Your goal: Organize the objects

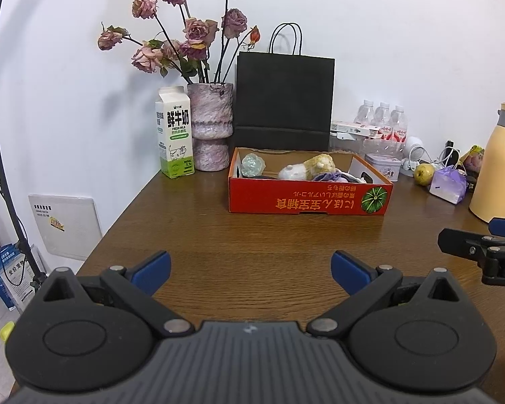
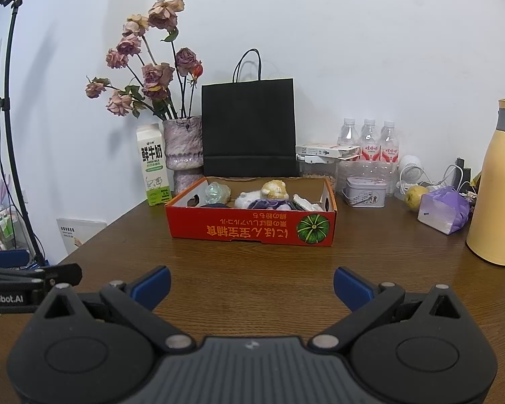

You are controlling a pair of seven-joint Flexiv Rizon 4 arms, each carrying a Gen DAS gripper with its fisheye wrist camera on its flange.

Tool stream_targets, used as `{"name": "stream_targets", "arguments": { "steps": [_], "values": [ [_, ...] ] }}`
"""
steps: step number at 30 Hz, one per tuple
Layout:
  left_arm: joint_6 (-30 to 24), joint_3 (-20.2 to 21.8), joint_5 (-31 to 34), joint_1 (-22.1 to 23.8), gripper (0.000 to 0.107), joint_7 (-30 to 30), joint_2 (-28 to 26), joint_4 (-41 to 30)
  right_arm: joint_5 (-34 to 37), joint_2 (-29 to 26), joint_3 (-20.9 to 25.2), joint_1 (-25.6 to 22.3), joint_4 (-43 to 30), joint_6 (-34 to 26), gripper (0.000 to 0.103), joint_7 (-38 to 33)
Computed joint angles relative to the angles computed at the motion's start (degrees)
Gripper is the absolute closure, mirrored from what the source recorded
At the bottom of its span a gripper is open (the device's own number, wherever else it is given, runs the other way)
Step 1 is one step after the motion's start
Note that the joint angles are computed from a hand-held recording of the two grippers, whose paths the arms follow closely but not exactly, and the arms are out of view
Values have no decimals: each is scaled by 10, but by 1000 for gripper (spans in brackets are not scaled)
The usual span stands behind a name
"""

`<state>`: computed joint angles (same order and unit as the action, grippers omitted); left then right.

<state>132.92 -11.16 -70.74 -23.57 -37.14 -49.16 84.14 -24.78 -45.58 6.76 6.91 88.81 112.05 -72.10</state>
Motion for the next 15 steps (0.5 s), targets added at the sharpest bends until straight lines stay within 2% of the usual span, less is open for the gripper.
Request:
{"name": "stream_targets", "arguments": {
  "steps": [15],
  "values": [
    [-3,1,-5,-1,4,1,3,4,2,-1,1,0,-1,-1,0,-2]
  ]
}}
